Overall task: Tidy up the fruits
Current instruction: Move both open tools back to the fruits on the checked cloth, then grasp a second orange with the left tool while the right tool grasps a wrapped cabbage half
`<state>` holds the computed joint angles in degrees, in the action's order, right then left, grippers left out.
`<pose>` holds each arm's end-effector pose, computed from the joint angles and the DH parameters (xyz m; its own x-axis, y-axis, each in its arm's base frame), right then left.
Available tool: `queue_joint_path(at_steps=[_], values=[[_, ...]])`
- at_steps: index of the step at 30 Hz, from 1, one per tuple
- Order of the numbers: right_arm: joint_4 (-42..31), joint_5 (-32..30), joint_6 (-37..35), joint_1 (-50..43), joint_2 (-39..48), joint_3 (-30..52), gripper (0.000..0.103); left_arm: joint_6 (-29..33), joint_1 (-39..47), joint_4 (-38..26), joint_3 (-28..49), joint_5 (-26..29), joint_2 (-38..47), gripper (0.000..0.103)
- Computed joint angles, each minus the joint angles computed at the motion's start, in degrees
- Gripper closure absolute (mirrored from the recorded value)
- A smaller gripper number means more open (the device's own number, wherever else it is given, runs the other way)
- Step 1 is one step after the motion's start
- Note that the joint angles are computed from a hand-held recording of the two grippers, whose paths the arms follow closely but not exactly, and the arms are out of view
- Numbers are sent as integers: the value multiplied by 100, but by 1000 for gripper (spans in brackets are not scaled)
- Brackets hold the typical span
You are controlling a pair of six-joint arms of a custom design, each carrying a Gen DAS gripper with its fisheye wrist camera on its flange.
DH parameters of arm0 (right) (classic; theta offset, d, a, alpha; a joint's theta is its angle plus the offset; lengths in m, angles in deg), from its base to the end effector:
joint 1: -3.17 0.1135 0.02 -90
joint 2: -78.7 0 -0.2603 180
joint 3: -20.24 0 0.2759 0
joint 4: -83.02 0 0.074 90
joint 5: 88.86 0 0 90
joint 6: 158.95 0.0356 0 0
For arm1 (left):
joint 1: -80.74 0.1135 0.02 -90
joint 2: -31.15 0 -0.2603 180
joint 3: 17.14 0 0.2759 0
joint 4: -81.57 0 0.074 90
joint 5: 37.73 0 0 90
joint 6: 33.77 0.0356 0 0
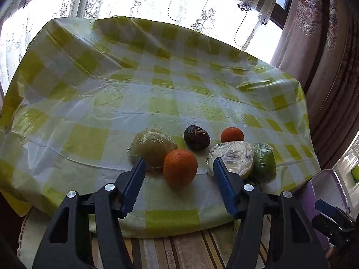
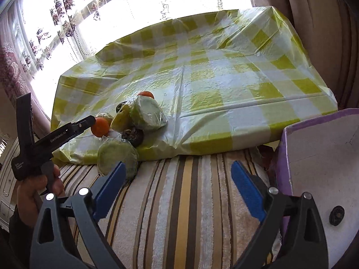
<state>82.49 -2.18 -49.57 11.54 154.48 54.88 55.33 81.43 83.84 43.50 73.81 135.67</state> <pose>0.2427 0.0378 0.1115 -0.6829 0.2344 -0.6919 0.0408 0.9579 0.2842 0.3643 -0.0087 0.1031 -0.6681 -0.0227 -0.7438 0.2528 0.9332 -0.2555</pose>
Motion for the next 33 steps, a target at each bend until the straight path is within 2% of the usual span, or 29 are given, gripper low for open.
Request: queue_joint_path(at_steps=[7, 12, 22, 28, 29, 33], values=[[212, 221, 50, 723, 842, 550, 8, 31, -67, -291, 313, -5, 328, 55], [242, 345, 70, 981, 1343, 924, 5, 82, -54, -298, 393, 169, 498, 69], [131, 282, 131, 1090, 2086, 1552, 5, 45, -61, 96, 99, 159, 411, 69], [117, 27, 125, 1011, 2378, 1761, 5, 12, -58, 155, 62, 169, 407, 70], [139, -18, 127, 997, 2415, 1766, 6, 17, -60, 153, 62, 162, 407, 70], [185, -289, 118, 904, 2586, 1823, 25, 14, -59, 166, 49, 160, 403, 70]])
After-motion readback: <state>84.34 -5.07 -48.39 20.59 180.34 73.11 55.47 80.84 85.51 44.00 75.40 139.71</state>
